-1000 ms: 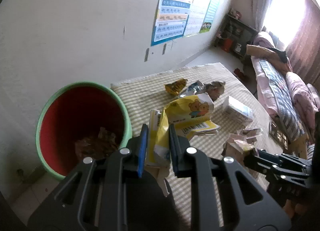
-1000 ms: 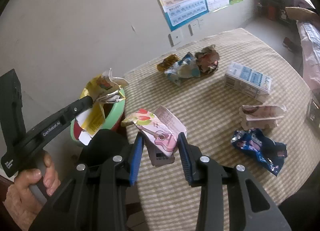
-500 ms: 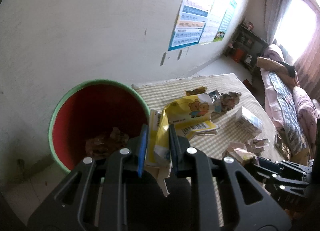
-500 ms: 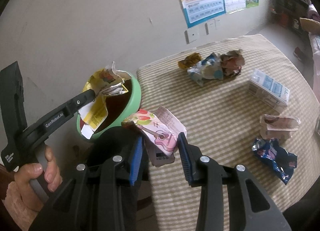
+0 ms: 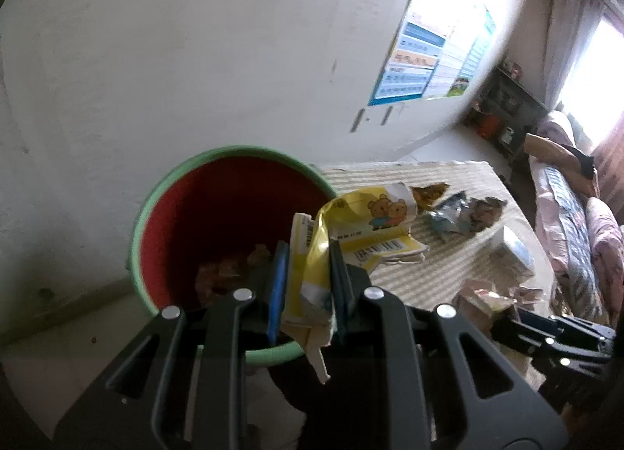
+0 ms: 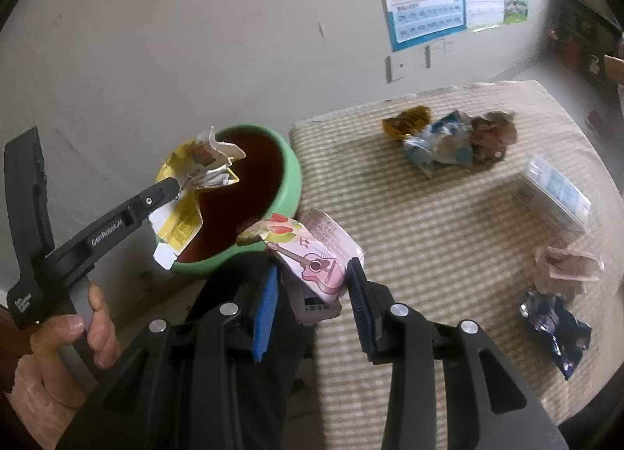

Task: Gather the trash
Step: 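Carry both held wrappers over the green bin, then open both grippers to drop the wrappers into the bin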

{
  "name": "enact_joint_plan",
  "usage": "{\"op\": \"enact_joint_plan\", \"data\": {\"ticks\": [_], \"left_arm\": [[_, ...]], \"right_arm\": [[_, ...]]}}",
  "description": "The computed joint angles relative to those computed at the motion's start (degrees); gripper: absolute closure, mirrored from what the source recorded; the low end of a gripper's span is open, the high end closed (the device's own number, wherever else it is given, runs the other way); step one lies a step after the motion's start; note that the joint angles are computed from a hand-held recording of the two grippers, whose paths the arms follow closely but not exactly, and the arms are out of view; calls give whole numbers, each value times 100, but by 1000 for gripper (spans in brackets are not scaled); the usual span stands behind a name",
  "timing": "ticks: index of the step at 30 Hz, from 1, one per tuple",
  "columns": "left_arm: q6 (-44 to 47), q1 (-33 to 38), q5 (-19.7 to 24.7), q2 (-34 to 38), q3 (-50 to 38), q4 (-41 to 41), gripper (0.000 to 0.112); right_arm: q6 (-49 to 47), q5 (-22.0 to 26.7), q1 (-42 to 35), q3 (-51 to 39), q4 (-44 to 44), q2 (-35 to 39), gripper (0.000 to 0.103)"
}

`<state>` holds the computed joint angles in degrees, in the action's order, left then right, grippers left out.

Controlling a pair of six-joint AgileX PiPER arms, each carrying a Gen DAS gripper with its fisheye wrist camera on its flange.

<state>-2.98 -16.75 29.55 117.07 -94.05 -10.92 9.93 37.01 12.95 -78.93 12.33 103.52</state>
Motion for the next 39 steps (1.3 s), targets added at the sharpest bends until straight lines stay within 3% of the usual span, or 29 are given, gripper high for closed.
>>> {"op": "enact_joint_plan", "data": {"ticks": [11,39], "left_arm": [[-88,469,-60,34,201,170,92],[-471,586,171,586,-407,514,91]], "right_arm": [[28,429,371,-1378,-165,879,68],[-38,1571,613,-3874,-367,2394,68]]}}
